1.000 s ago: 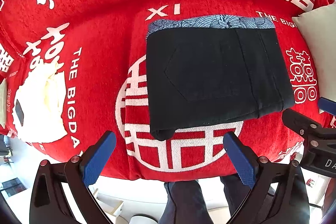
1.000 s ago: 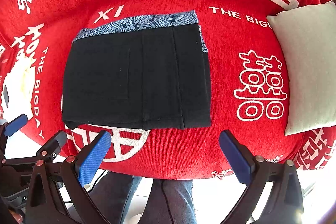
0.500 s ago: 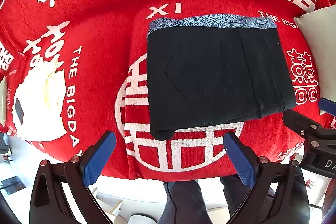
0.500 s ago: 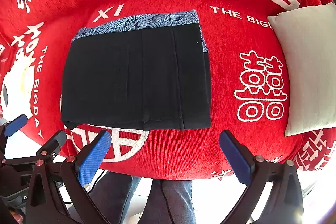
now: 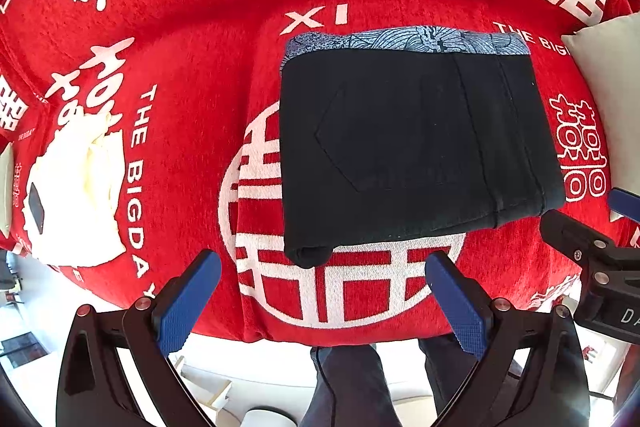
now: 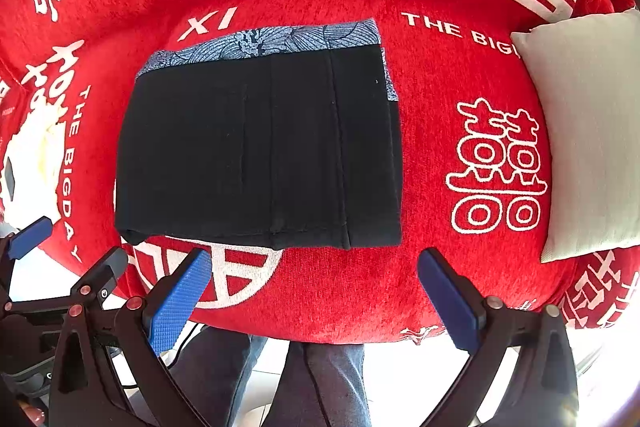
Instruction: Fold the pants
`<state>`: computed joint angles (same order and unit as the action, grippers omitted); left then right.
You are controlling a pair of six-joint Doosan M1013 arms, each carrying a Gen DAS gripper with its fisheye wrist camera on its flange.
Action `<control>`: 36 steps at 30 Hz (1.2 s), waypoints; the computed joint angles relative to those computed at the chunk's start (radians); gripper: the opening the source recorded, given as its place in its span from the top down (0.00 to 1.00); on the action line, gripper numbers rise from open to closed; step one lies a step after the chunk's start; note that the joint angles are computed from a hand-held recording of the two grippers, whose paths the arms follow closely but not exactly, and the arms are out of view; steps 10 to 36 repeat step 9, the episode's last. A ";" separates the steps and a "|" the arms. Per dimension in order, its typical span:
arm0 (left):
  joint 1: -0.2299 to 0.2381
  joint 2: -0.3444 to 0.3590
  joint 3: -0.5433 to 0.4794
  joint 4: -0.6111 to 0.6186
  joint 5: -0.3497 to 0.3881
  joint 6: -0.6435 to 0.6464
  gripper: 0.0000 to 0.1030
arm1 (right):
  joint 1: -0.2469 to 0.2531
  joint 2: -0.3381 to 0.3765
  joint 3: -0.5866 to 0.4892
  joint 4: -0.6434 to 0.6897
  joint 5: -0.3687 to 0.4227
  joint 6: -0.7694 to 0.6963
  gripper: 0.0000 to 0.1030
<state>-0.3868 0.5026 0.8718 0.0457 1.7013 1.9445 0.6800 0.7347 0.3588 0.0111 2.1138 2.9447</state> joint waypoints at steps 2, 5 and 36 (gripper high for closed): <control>0.001 0.000 0.001 0.000 -0.002 -0.008 0.01 | -0.001 0.001 -0.002 0.002 0.002 -0.002 0.00; 0.002 -0.003 0.003 -0.003 -0.010 -0.009 0.01 | 0.000 -0.003 0.006 0.002 -0.002 -0.007 0.00; 0.004 -0.005 0.006 -0.009 -0.015 -0.007 0.01 | 0.001 -0.005 0.010 0.000 -0.005 -0.004 0.00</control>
